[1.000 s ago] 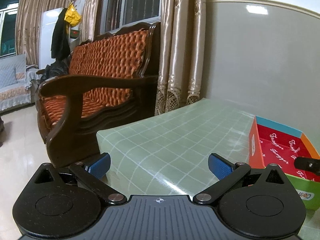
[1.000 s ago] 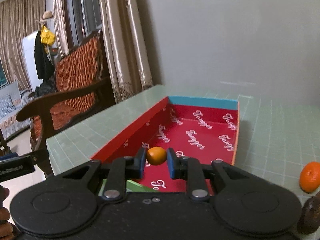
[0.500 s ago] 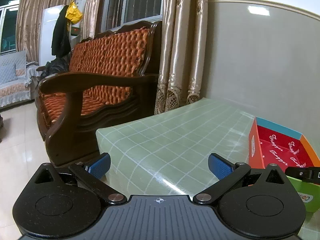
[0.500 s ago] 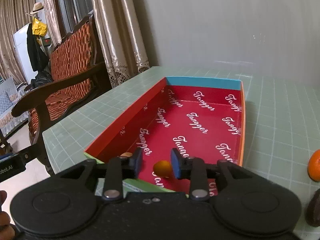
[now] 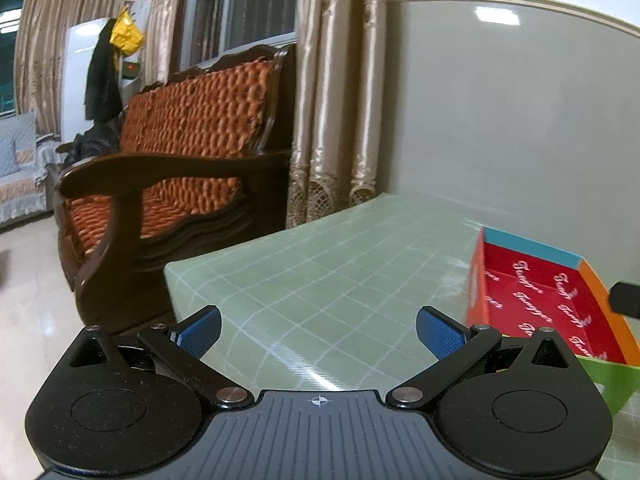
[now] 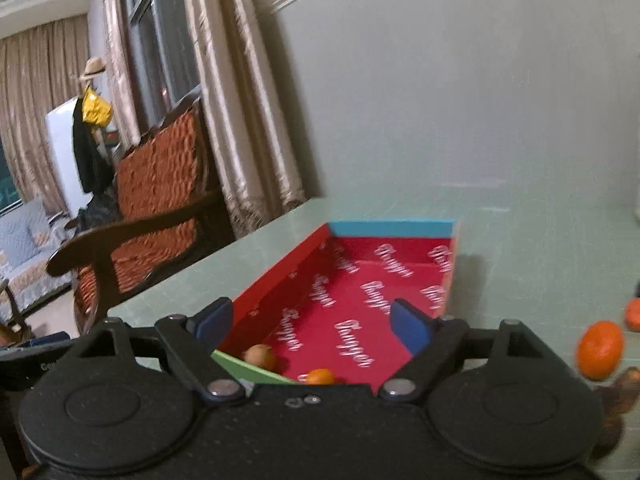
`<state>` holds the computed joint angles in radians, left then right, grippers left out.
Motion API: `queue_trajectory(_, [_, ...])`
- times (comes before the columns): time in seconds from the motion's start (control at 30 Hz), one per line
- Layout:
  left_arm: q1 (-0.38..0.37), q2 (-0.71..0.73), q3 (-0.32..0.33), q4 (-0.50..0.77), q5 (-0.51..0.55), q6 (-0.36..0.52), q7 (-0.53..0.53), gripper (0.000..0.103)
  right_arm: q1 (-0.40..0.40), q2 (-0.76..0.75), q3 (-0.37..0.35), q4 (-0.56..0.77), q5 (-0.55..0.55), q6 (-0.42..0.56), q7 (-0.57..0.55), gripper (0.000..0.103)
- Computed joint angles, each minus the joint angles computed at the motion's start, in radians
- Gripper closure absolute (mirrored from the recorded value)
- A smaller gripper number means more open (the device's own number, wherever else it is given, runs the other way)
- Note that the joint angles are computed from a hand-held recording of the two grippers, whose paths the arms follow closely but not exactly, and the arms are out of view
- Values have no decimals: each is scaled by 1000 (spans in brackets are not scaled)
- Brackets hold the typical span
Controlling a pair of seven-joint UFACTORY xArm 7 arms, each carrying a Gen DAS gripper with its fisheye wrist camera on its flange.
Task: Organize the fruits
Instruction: 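Open the right gripper to drop the kumquat into the box, then withdraw the right gripper from the box while the left gripper approaches the dark mangosteen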
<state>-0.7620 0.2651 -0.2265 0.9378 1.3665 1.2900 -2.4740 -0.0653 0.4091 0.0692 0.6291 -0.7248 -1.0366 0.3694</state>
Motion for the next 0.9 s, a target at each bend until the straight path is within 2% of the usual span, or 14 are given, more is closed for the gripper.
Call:
queue_trajectory(0.07, [-9, 16, -2, 24, 7, 11, 21, 0, -12, -11, -12, -19, 18, -18, -9, 5])
queue_trajectory(0.27, [-63, 88, 5, 124, 53, 53, 112, 0, -84, -21, -64, -65, 58, -106, -36, 0])
queue_trajectory(0.43, [-106, 134, 20, 199, 110, 40, 168, 0, -133, 3, -102, -73, 166, -132, -73, 0])
queue_trajectory(0.57, [-140, 174, 36, 261, 172, 13, 212, 0, -161, 30, -109, -69, 298, -118, -67, 0])
queue_trajectory(0.67, [-168, 223, 50, 330, 214, -9, 265, 0, -193, 56, -115, -66, 336, -131, -31, 0])
queue_trajectory(0.9, [-221, 335, 97, 498, 281, -122, 377, 0, -223, 69, -139, -96, 440, -148, -41, 0])
